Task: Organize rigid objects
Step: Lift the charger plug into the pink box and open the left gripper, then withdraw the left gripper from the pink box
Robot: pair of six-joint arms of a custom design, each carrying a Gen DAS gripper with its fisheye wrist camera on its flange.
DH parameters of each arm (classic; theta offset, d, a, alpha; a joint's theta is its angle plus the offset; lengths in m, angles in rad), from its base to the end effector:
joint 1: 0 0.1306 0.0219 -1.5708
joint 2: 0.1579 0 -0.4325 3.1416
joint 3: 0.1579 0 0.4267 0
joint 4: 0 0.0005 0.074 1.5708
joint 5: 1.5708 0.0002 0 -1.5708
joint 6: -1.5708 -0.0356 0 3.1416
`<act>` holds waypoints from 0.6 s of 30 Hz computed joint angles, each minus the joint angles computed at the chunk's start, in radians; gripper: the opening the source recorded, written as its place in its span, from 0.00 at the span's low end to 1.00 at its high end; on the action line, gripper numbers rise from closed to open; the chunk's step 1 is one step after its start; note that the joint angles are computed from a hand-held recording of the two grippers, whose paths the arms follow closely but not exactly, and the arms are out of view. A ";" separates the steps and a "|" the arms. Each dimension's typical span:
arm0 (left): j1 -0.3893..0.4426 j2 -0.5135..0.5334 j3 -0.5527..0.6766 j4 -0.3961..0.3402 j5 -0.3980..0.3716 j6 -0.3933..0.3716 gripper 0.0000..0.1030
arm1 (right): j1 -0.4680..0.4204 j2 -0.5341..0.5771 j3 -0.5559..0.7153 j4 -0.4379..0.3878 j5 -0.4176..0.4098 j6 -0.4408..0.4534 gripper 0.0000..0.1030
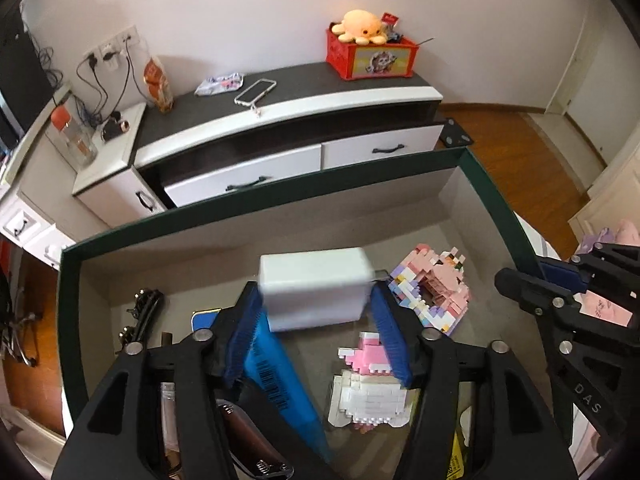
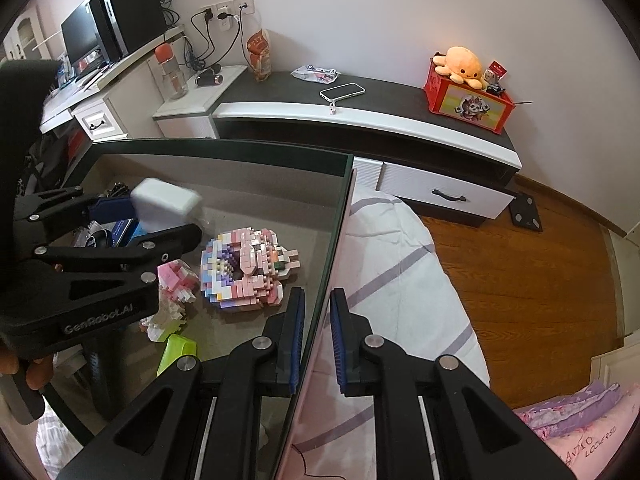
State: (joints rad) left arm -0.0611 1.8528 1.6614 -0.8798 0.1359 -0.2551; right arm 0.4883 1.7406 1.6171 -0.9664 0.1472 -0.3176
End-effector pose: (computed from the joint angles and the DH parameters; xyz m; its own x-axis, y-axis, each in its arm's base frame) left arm 0.6756 -0.0467 0.3447 -0.8162 0.3004 -0.4936 0.3423 0.9396 0.0058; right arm 0.5634 0.2928 0.3906 -0.8700 -0.1124 -0.4800 -0.1394 0.9900 0.0209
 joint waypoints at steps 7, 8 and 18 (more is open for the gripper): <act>0.006 -0.050 -0.052 0.040 -0.022 -0.021 0.81 | 0.005 0.003 0.003 -0.006 0.010 -0.010 0.13; 0.008 -0.057 -0.059 0.041 -0.027 -0.021 0.84 | 0.007 0.002 0.001 -0.008 0.012 -0.011 0.13; 0.050 -0.170 -0.184 0.101 -0.019 -0.026 0.97 | 0.025 -0.026 -0.027 -0.029 0.019 -0.035 0.13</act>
State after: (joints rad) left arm -0.0113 1.6828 1.4778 -0.7793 0.1165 -0.2812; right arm 0.5129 1.7150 1.5896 -0.9957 0.1662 -0.3522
